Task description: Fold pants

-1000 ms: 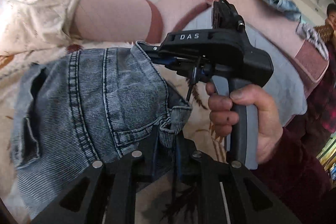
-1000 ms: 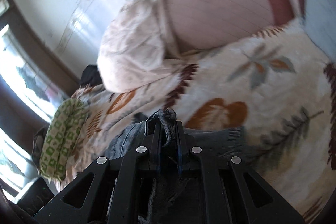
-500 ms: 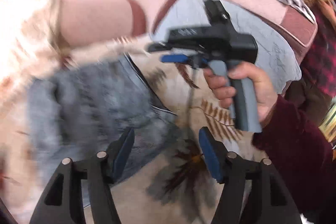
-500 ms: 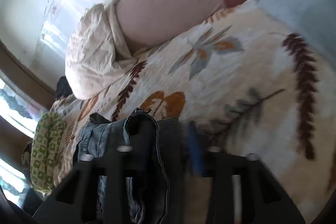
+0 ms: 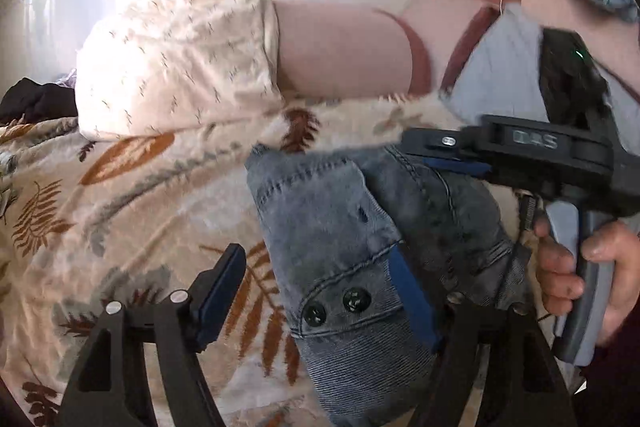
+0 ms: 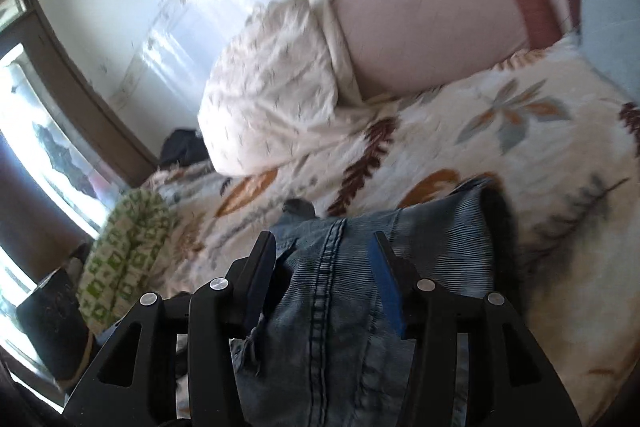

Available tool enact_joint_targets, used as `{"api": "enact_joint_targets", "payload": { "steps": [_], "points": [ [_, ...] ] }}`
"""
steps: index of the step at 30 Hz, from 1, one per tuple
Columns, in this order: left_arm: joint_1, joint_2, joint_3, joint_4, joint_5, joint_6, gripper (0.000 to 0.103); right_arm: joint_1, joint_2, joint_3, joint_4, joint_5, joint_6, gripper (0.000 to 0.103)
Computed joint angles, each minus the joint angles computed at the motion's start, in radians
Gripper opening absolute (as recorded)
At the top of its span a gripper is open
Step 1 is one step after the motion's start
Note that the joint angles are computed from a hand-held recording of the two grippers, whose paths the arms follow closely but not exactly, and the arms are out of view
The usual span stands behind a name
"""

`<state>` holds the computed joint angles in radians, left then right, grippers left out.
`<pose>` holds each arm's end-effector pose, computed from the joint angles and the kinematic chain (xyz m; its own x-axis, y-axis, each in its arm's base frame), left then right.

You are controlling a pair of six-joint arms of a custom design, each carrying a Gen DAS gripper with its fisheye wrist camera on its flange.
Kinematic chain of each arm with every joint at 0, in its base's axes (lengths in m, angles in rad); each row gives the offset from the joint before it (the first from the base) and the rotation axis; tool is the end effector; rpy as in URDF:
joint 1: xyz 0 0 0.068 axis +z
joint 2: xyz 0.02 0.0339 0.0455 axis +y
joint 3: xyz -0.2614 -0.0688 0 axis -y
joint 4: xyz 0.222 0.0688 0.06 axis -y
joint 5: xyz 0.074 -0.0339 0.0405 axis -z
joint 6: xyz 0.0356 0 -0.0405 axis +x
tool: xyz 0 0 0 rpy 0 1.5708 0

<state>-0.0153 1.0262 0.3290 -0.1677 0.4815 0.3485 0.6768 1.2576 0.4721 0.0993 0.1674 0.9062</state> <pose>0.1615 -0.0190 0.1602 -0.6080 0.3120 -0.7301 0.5549 0.8246 -0.1097 0.1778 0.1352 0.1785 -0.7116 0.4239 -0.5602 0.0699 0.8362 0.5439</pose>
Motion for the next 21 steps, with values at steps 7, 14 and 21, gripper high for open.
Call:
{"api": "enact_joint_targets", "payload": {
  "steps": [7, 14, 21],
  "points": [
    [-0.197, 0.001, -0.114, 0.152, -0.219, -0.048, 0.075, -0.103, 0.086, -0.121, 0.201, -0.065, -0.021, 0.043],
    [-0.249, 0.041, -0.123, 0.198, -0.286, -0.088, 0.080, -0.162, 0.175, -0.202, 0.349, -0.149, 0.070, 0.043],
    [-0.180, -0.268, -0.077, -0.038, -0.317, -0.081, 0.085, 0.055, -0.111, -0.080, -0.109, 0.103, 0.136, 0.057]
  ]
}}
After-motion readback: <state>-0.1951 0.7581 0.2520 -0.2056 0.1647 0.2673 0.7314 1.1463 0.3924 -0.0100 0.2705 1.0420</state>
